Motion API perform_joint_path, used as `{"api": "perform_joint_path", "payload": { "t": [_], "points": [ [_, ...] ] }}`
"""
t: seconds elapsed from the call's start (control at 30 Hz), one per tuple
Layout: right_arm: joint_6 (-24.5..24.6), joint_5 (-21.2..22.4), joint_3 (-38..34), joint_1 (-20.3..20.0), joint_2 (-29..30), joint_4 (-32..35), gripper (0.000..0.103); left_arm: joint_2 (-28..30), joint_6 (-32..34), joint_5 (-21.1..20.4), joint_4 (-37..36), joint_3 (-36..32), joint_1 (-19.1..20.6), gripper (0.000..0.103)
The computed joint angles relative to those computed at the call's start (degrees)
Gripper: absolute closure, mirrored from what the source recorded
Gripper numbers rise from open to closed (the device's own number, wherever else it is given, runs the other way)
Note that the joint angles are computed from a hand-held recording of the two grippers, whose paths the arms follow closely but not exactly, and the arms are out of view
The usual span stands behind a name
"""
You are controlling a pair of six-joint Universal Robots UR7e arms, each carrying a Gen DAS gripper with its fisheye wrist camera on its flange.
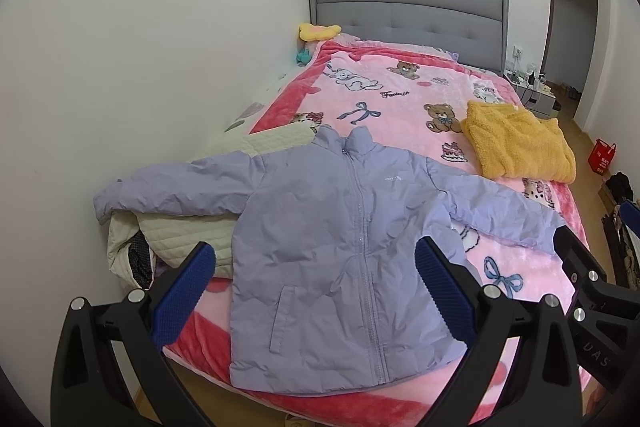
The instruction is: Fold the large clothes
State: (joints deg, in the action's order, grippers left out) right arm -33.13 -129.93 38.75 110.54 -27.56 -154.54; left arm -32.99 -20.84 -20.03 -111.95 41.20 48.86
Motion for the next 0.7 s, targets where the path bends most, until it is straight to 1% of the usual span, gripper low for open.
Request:
{"api": "perform_joint_path", "payload": {
  "t": [0.17, 0.23, 0.33, 0.37, 0.43, 0.53, 0.57, 0.63, 0.7],
  "points": [
    [0.2, -0.3, -0.8, 0.1, 0.4, 0.7, 0.008, 0.5, -0.5, 0.5, 0.5, -0.3, 0.0, 0.005],
    [-0.9, -0.7, -0.6, 0.1, 0.6, -0.5, 0.008, 0.3, 0.7, -0.1, -2.4, 0.4, 0.0, 0.005],
    [-0.7, 1.9, 0.2, -0.5, -0.3, 0.6, 0.008, 0.3, 2.9, 0.7, -9.6, 2.1, -0.1, 0.005],
    [-0.8, 3.1, 0.6, -0.8, -0.6, 0.6, 0.008, 0.4, 2.3, 0.9, -9.4, 2.0, -0.1, 0.005],
    [-1.4, 5.0, 0.8, -1.3, -0.9, 0.6, 0.008, 0.5, -1.2, 1.1, -5.2, 0.9, 0.2, 0.005],
    [-2.4, 8.4, 0.4, -2.2, -0.9, 1.7, 0.008, 0.1, -5.2, 1.9, -2.9, 1.1, 0.5, 0.005],
    [-2.6, 8.8, -0.3, -2.4, -0.6, 2.5, 0.008, -0.4, -5.0, 2.3, -4.4, 1.9, 0.7, 0.005],
    [-3.4, 8.3, -3.2, -2.4, 1.0, 4.0, 0.008, -1.2, -5.9, 3.3, -5.5, 2.8, 1.3, 0.005],
    [-4.5, 8.7, -6.1, -2.3, 3.1, 4.7, 0.008, -2.2, -4.1, 2.7, -8.4, 3.7, 2.4, 0.005]
  ]
}}
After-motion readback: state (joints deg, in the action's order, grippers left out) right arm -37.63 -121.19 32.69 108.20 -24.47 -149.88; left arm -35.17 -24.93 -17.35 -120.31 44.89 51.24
